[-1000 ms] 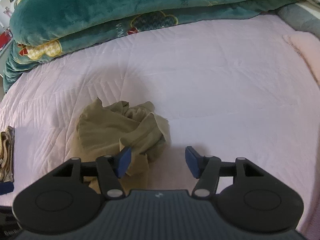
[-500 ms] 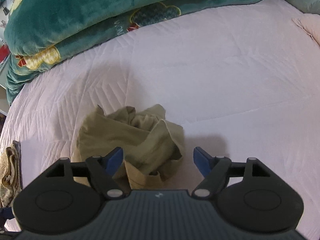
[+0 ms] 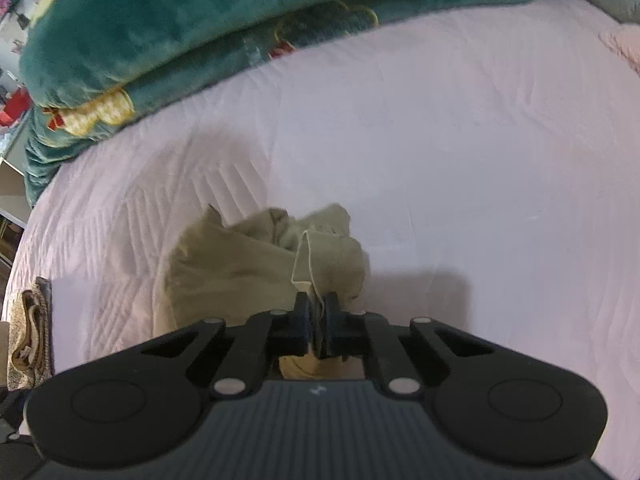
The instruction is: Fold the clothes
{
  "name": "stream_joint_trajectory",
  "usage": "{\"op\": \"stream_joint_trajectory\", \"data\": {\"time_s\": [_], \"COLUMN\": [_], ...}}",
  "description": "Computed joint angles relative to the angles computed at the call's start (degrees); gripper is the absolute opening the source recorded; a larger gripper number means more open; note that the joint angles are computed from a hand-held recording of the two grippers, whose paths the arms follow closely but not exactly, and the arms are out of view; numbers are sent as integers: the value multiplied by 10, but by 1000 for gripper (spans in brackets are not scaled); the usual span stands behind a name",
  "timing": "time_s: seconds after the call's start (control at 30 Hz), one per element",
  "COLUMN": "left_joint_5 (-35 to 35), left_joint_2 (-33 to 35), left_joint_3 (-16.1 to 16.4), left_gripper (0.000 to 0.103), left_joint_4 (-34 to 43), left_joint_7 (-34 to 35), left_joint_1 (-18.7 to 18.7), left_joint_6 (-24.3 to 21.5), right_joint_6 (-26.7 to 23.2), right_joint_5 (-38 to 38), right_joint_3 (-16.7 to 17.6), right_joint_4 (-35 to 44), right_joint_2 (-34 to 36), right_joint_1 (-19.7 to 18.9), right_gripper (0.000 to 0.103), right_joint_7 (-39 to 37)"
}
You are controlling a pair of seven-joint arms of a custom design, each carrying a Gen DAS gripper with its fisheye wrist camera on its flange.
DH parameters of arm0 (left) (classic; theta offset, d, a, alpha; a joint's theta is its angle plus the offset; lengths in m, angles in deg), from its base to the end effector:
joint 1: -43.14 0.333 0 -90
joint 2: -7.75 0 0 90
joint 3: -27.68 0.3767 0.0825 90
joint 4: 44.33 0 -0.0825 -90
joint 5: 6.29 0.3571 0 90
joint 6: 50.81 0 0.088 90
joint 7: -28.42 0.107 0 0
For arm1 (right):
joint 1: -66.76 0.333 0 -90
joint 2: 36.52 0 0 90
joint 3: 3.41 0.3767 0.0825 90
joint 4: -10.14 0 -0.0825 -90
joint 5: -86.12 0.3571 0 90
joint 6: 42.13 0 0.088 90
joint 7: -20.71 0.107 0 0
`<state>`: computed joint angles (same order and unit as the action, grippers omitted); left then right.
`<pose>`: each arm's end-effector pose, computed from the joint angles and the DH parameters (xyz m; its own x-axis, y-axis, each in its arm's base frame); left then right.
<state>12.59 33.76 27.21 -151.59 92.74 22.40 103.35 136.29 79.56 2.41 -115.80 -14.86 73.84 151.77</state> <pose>0.6258 -0.2534 0.3809 -0.1758 -0.9820 -0.0696 -0.9007 0.1889 -0.3912 0.5903 0.1401 0.3497 -0.2999 -0.8989 -0.3196 -0.8151 0.4155 -0.4036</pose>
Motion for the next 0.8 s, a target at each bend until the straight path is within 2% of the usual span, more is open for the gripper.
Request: {"op": "stream_joint_trajectory", "data": {"time_s": [0.07,0.17,0.2,0.23,0.33,0.43,0.53,0.7,0.73,0.8], "left_joint_5": [-6,18,29,17,-17,-17,-20,36,49,64], "left_joint_2": [8,9,0,-8,-38,-65,-94,-140,-150,-157], "left_joint_3": [-8,5,19,12,-8,2,15,45,49,49], "left_gripper": [97,97,97,97,97,97,97,97,97,97], "left_joint_4": [0,-2,-14,-26,-68,-102,-135,-193,-205,-217], "left_joint_7": [15,30,13,16,39,44,20,-49,-62,-72], "left_joint_1": [7,-10,-21,-13,14,25,44,75,84,105], "left_joint_6": [22,39,49,51,62,61,69,64,58,47], "right_joint_6": [6,18,19,17,12,4,-17,-87,-115,-176], "right_joint_5": [-4,-7,-9,-11,-8,2,21,43,46,43], "right_joint_3": [-12,-19,-18,-13,26,76,131,180,184,161], "right_joint_4": [-4,-11,-10,-7,15,57,115,255,294,363], "right_joint_2": [-7,-17,-19,-20,-19,-7,21,104,128,166], "right_joint_1": [11,16,16,12,-16,-36,-46,-5,9,54], "right_gripper": [8,7,6,6,6,6,6,6,6,9], "right_joint_7": [6,13,13,9,-20,-59,-104,-176,-188,-191]}}
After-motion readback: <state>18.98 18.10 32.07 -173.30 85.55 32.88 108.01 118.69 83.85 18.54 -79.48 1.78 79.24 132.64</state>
